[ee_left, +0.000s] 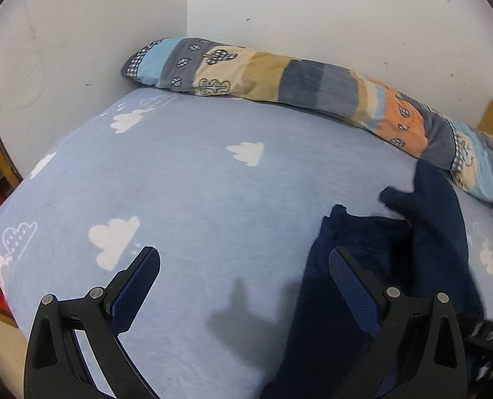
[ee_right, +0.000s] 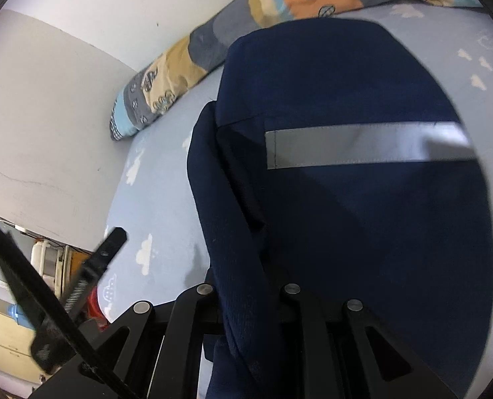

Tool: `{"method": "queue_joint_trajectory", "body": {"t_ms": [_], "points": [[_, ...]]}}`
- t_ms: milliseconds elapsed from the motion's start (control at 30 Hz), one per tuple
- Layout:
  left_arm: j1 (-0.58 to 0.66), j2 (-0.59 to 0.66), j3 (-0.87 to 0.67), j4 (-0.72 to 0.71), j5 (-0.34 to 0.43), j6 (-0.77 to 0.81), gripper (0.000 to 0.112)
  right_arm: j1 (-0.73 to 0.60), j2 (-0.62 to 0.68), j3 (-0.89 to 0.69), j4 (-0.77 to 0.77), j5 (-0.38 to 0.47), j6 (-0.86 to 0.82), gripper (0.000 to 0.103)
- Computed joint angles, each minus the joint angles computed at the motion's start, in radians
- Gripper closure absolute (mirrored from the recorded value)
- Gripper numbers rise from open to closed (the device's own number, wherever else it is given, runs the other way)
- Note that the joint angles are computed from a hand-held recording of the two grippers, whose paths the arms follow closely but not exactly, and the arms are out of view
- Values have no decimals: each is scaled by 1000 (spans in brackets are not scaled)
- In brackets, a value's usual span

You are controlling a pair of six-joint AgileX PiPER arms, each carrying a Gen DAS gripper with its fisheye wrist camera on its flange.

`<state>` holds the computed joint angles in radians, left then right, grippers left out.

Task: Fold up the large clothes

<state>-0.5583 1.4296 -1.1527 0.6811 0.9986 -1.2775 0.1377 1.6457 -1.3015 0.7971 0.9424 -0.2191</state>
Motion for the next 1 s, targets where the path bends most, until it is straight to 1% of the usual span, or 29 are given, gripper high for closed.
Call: {"method": "queue_joint_trajectory", "body": {"t_ms": [200, 267, 300, 400, 433, 500, 533, 567, 600, 633, 667, 700, 733, 800, 867, 900, 967, 1000], "points": [[17, -31, 22, 6, -2, -6, 11, 141, 25, -14, -41, -62, 46, 91], [22, -34, 27, 1, -3, -6, 11, 200, 44, -21, -126, -116, 106, 91], [24, -36, 30, -1, -7, -6, 11, 236, 62, -18, -192, -158, 151, 91], [26, -45, 39, -3, -10, -4, 11, 278, 123, 0, -298, -222, 244, 91], [24, -46, 39, 0, -8, -6, 11, 288, 141, 13, -316, -248, 247, 92], [20, -44, 36, 3, -4, -5, 11, 319, 149, 43, -377, -310, 284, 91], [17, -43, 35, 6, -2, -9, 11, 343, 143, 52, -437, -334, 331, 90], [15, -41, 33, 6, 0, -11, 11, 365, 141, 47, -498, -337, 369, 85], [12, -37, 30, 7, 1, -10, 11, 374, 142, 36, -523, -327, 382, 79], [10, -32, 25, 10, 4, -11, 11, 381, 143, 26, -516, -316, 360, 64], [7, -30, 22, 12, 4, -10, 11, 383, 142, 22, -482, -307, 312, 46], [3, -29, 20, 12, 3, -10, 11, 385, 137, 21, -476, -303, 295, 34], [2, -27, 18, 14, 4, -9, 11, 388, 126, 28, -458, -304, 253, 31], [-4, -28, 18, 19, 6, -17, 11, 399, 94, 51, -453, -319, 199, 29], [-2, -29, 15, 16, 2, -13, 11, 374, 48, 88, -328, -317, 56, 29], [-2, -37, 19, 20, -4, -20, 11, 367, 37, 93, -292, -311, 18, 29], [-2, -46, 23, 25, -8, -26, 11, 314, 4, 114, -151, -263, -140, 29], [1, -52, 28, 28, -14, -30, 11, 284, -41, 147, -90, -238, -210, 29]]}}
